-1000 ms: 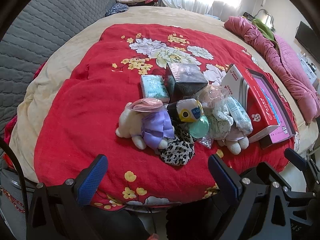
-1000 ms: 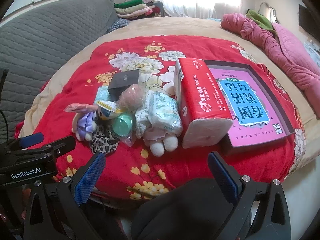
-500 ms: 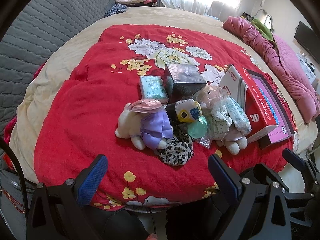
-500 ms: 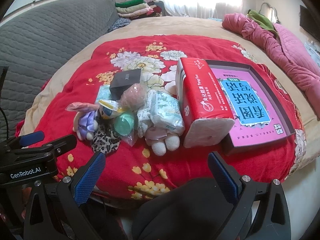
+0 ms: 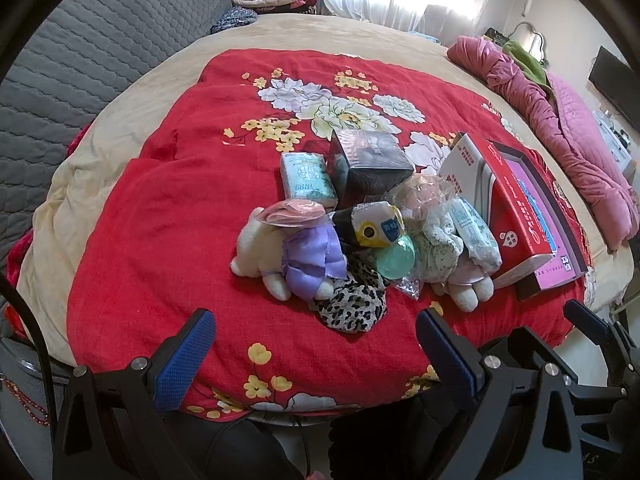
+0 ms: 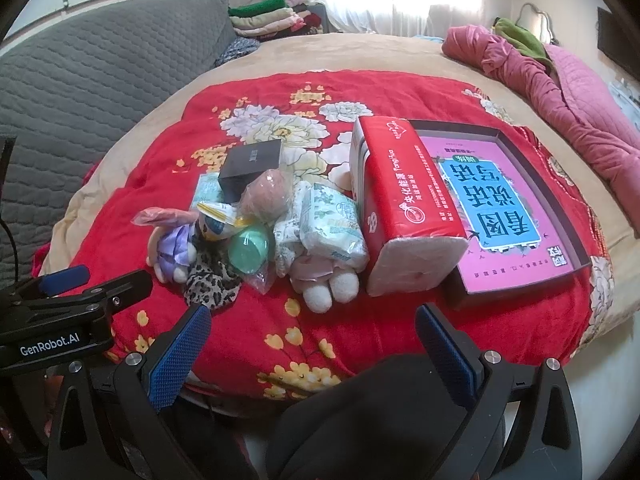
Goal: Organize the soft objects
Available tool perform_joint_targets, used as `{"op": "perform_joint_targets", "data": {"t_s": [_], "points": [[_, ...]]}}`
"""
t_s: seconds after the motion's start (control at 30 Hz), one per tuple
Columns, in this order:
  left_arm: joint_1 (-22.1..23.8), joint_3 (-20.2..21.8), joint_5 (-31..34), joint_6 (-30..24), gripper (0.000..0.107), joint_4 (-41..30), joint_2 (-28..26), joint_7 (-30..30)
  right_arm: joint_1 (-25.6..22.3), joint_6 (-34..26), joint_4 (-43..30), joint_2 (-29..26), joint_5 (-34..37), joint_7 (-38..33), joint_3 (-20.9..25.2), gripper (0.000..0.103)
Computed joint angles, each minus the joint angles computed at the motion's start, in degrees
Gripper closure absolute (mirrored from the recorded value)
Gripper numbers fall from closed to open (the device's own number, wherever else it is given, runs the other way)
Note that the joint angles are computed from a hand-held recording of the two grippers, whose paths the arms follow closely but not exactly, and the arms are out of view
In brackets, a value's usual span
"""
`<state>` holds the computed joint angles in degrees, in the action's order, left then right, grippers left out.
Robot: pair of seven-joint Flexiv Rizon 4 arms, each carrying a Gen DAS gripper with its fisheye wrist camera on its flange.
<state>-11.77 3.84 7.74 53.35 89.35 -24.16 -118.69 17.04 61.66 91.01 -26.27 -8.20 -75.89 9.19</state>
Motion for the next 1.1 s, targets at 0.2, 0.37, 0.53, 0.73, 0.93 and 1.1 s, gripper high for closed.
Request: {"op": "perform_joint_targets", "data": {"t_s": [0.2,0.37,0.53,0.73,0.93,1.1], "points": [[0.48,-0.27,-0.8,0.24,0.006,0.4,0.06,0.32,0.12,0.15,0.07,0.01,-0.09,0.26,-0.14,0.001],[1.26,-0.5,-2.27,0.89,0.006,1.49,0.43,0.69,0.24,0.34,0.02,-0.14,-0.43,0.54,-0.32,0.001],[2.35,-0.29,-3.76,1.96,0.006,2.87,0.85,0.46,-0.06,0.06,-0.74,-0.68,-0.06,-0.25,0.01,0.001],[4.01,-0.21,-5.86,2.52,0.006,4.07,0.72,0.69,0.48,0.03,-2.04,-1.92,-0.5,-0.96,-0.06,0.001],[5.32,-0.34,-7.57,3.44,0.006,4.03,-0.23,1.14,1.55,0.81,-3.39,-3.33,-2.0,-2.1,-0.41,0.001],[5.43,-0.34,-8.19,3.4,0.006,0.73,-2.7,2.19,2.29,1.04,-5.44,-4.7,-3.16,-1.04,-1.5,0.001]]}}
